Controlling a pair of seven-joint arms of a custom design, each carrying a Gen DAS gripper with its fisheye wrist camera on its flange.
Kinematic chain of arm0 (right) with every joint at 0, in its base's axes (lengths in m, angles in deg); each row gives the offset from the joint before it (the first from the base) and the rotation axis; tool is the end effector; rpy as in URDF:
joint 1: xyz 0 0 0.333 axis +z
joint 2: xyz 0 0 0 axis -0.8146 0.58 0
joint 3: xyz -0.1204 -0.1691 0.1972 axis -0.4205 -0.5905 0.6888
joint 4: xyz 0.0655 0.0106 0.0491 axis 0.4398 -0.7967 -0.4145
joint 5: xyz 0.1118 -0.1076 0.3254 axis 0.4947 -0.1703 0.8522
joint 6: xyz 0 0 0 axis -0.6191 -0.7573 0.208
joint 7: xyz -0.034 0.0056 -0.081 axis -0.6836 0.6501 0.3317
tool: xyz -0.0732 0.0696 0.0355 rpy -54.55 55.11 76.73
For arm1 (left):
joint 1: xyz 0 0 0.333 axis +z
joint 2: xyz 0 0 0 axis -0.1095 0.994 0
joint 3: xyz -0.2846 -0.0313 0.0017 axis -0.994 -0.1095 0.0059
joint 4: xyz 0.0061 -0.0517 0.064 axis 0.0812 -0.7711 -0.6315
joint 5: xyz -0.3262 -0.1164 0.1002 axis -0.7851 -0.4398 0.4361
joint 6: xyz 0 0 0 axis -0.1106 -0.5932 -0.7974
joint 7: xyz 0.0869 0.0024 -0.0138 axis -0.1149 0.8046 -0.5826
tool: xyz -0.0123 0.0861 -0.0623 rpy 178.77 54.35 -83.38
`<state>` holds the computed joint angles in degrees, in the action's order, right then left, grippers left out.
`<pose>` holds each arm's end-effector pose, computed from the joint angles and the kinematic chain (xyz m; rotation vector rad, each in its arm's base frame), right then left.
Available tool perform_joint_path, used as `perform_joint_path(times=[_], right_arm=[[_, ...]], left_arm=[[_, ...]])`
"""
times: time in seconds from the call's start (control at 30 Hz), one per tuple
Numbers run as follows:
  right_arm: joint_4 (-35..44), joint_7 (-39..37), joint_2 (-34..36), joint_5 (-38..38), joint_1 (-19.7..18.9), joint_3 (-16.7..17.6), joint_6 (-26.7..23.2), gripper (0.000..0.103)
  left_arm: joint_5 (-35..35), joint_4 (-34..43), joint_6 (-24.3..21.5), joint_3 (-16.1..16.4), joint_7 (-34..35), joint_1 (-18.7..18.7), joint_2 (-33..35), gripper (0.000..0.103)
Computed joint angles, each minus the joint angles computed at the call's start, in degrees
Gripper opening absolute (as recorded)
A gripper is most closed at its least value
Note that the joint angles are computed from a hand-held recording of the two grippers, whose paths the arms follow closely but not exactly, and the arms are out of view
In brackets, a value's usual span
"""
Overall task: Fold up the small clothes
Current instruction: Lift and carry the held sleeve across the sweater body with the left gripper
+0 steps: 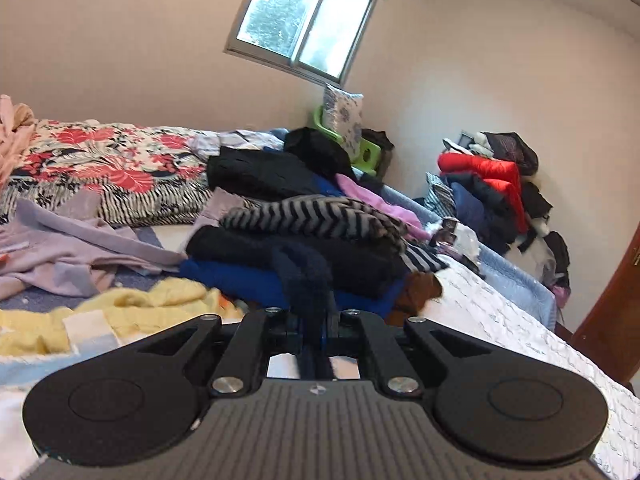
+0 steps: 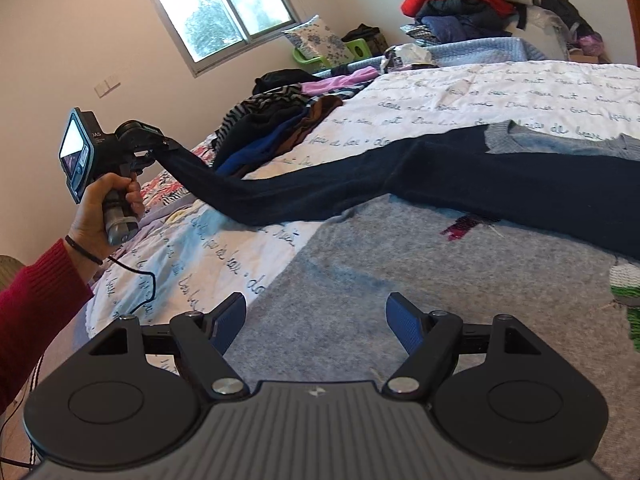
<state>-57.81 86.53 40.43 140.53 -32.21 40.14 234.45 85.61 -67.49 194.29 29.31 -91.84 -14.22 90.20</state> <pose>0.4883 0.2242 0.5243 -1.7821 1.1643 -0.0376 0.5556 -0.1657 0.5946 -1.9657 0.7709 -0.9027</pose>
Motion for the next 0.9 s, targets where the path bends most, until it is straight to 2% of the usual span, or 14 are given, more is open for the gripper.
perform_joint_path(times=[0.23,0.5,0.63,0.77,0.83,0.9], right_arm=[[-2.7,0.3,-2.9,2.4,-1.0,-1.5,2.5,0.077],[-5.8,1.0,-4.7,5.9,-1.9,-2.6,6.6,0.077],[-7.8,2.0,-6.0,4.9,-2.4,-2.7,9.7,0.077],[-10.2,6.1,-6.9,-0.5,-3.2,-1.7,15.9,0.077],[-12.0,11.9,-7.4,-7.8,-5.0,-0.1,19.4,0.077],[-14.1,19.4,-7.8,-17.3,-8.4,2.6,21.8,0.080]], left_arm=[[4.0,8.5,0.3,-0.9,2.0,-3.7,5.0,0.007],[3.7,26.7,4.9,0.4,9.2,-11.6,16.8,0.007],[1.2,36.2,7.1,1.3,13.4,-15.3,23.8,0.007],[-1.8,45.3,8.3,2.2,18.3,-18.9,30.9,0.007],[-3.3,48.8,8.8,2.8,20.8,-20.4,33.9,0.007],[-5.1,52.9,8.8,3.4,23.4,-21.9,37.1,0.007]])
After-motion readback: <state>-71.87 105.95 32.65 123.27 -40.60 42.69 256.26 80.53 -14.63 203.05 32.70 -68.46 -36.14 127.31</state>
